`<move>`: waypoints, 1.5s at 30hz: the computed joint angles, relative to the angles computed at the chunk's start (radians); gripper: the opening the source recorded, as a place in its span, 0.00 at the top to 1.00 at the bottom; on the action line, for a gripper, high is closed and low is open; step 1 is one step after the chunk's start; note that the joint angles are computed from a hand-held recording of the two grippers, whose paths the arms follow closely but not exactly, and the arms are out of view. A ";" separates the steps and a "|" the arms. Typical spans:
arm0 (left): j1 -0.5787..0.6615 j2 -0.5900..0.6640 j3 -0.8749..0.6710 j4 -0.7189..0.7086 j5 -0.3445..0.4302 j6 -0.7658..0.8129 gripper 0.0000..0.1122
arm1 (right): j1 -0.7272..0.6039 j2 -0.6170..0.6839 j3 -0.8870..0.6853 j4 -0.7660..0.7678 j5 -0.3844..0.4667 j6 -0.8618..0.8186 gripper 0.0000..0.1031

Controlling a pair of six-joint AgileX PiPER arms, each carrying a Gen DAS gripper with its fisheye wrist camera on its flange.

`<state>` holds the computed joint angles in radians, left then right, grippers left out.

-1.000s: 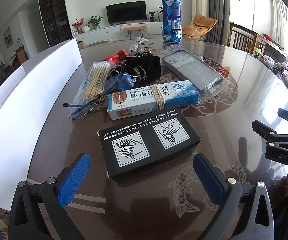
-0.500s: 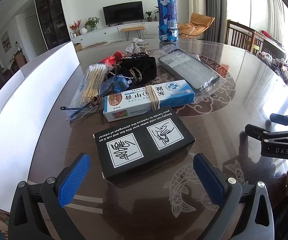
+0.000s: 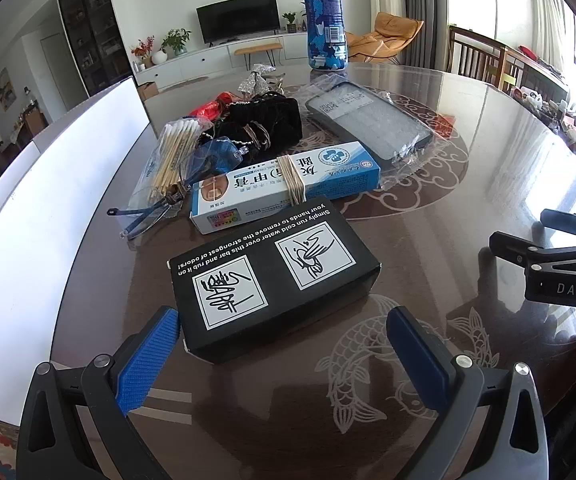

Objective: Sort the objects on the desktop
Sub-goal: 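Move the left gripper toward the black soap box, then lower the open left gripper around the black soap box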

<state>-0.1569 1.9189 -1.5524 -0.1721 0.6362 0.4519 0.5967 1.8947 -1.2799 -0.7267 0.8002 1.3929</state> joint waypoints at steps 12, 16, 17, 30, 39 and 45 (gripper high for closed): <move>-0.013 0.043 -0.040 0.062 0.046 -0.060 0.08 | 0.001 0.000 -0.001 0.001 -0.005 -0.004 0.00; -0.012 0.044 -0.045 0.066 0.054 -0.066 0.08 | 0.002 -0.001 -0.004 0.004 -0.007 -0.009 0.00; -0.011 0.046 -0.048 0.064 0.057 -0.066 0.08 | 0.002 -0.001 -0.004 0.004 -0.007 -0.009 0.00; 0.012 0.083 -0.115 0.004 0.150 -0.079 0.08 | 0.002 -0.001 -0.003 0.002 -0.008 -0.005 0.00; 0.005 0.082 -0.118 0.026 0.149 -0.087 0.08 | 0.003 0.000 -0.002 0.000 -0.009 -0.002 0.00; -0.002 0.076 -0.109 0.049 0.135 -0.091 0.08 | 0.003 0.000 -0.002 -0.001 -0.009 0.000 0.00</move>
<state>-0.1584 1.9952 -1.6616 -0.1229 0.7714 0.3609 0.5994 1.8951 -1.2819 -0.7278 0.7911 1.3929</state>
